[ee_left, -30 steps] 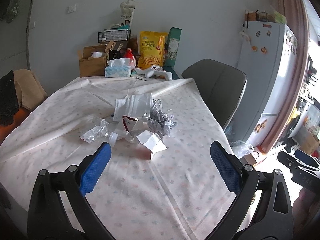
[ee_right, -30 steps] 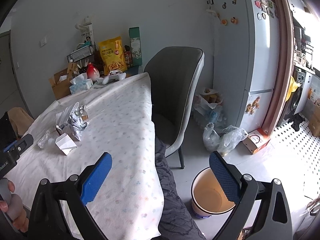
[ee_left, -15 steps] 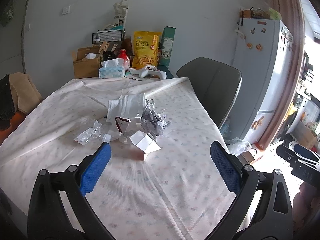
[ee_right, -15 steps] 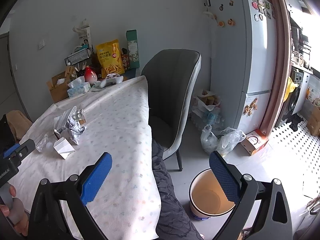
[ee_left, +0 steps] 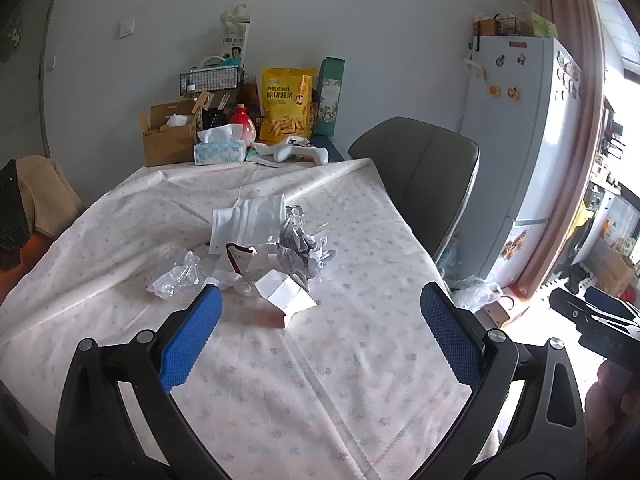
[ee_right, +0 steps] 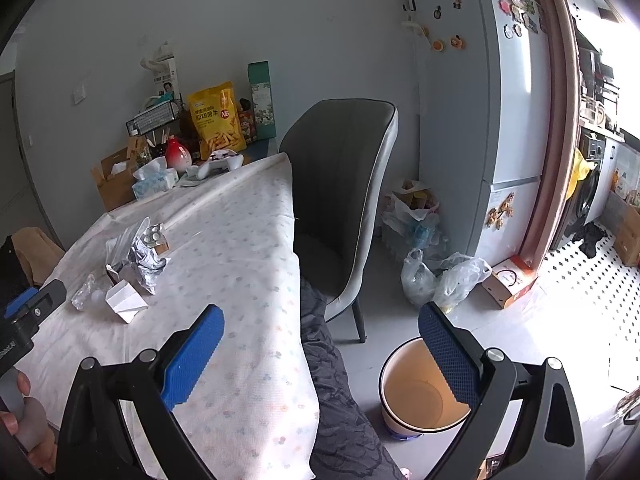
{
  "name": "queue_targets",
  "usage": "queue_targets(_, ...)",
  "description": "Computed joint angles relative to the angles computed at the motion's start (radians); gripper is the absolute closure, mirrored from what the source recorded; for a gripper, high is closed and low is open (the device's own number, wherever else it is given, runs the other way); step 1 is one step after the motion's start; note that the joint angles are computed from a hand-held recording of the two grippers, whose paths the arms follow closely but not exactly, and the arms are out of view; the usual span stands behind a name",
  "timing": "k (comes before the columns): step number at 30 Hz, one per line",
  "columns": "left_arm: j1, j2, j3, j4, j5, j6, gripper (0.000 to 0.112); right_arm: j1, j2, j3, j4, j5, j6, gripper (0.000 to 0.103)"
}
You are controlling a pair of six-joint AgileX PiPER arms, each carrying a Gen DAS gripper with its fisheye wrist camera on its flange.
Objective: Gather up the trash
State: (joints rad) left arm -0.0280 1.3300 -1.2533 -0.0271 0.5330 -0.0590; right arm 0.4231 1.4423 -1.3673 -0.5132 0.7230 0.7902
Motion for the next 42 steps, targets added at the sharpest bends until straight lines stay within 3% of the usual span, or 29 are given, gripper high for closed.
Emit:
queue_targets(12, 0.071, -0.020, 0.010, -0.101, 0.005, 0.090, 0.014, 0.034, 0.021, -0.051, 0.001, 0.026, -0.021, 0.008)
queue_targets(15, 0.100, -0.023, 0.005, -0.129, 0.007, 0.116, 0.014, 0.022, 0.034, -0.078, 0.082, 0.015, -0.090, 0.008)
queue_targets(23, 0.198, -0.016, -0.037, -0.235, 0.039, 0.216, 0.017, 0.056, 0.117, -0.210, 0.130, 0.022, -0.165, 0.008)
queue_targets(31, 0.348, 0.006, -0.090, -0.290, 0.100, 0.277, 0.018, 0.099, 0.306, -0.503, 0.262, 0.069, -0.340, 0.008)
queue_targets(37, 0.456, 0.056, -0.111, -0.341, 0.116, 0.320, 0.018, 0.121, 0.467, -0.747, 0.348, 0.149, -0.424, 0.008)
queue_targets(42, 0.501, 0.114, -0.133, -0.353, 0.120, 0.336, 0.018, 0.126, 0.610, -0.955, 0.459, 0.252, -0.504, 0.016)
